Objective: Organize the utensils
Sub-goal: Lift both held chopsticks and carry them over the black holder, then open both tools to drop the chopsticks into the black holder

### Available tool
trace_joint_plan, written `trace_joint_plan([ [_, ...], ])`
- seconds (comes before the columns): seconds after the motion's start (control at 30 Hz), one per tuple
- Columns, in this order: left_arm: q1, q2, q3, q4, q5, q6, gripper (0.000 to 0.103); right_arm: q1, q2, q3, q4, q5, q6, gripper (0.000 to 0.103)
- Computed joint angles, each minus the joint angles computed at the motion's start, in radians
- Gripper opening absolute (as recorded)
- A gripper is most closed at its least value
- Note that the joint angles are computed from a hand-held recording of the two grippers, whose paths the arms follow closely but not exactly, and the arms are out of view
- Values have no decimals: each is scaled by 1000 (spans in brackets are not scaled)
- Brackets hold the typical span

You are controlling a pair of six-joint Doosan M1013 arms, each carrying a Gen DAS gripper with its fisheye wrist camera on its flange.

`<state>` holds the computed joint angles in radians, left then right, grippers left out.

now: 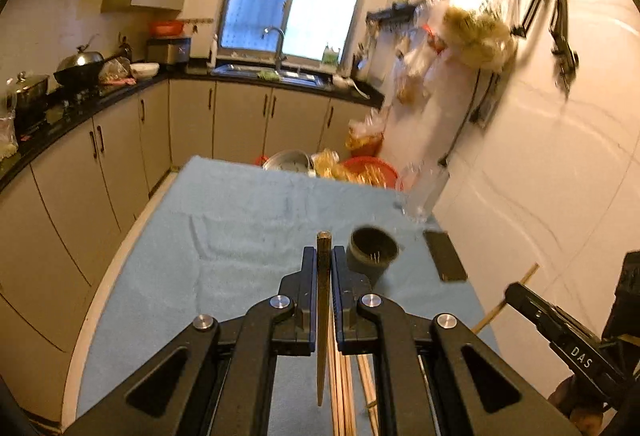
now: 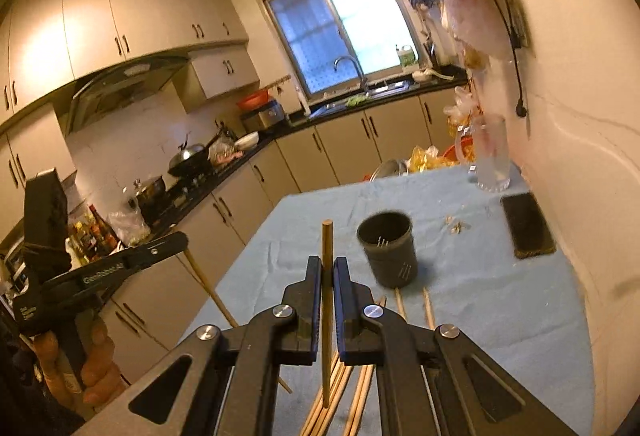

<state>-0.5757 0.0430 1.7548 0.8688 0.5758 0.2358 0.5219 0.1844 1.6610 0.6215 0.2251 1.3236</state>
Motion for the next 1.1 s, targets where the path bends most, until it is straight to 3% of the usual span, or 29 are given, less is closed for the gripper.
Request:
trace_joint_plan([
  [0.1, 8, 11, -27, 36, -8, -22, 7, -12, -3, -18, -43, -24, 28, 7],
  [0.23, 19, 39, -90, 124, -10, -81, 7, -22, 7, -67, -242, -52, 193, 7],
  [0.37, 39, 79, -163, 111, -61, -32, 7, -37, 49, -151, -347, -55, 282, 7],
  [0.57, 42, 169, -257, 240, -77, -85, 7, -44, 128, -267, -543, -69, 483, 7],
  [0.67, 50, 201, -280, 234, -99, -86, 7, -49, 172, -316, -600, -54, 556, 7],
  [0.8, 66, 246, -307, 129, -121, -18, 7, -58, 218, -342, -621, -41, 609, 7],
  [1.1, 81, 291, -309, -84, -93, 139, 7, -81, 272, -337, -383, 13, 425, 7],
])
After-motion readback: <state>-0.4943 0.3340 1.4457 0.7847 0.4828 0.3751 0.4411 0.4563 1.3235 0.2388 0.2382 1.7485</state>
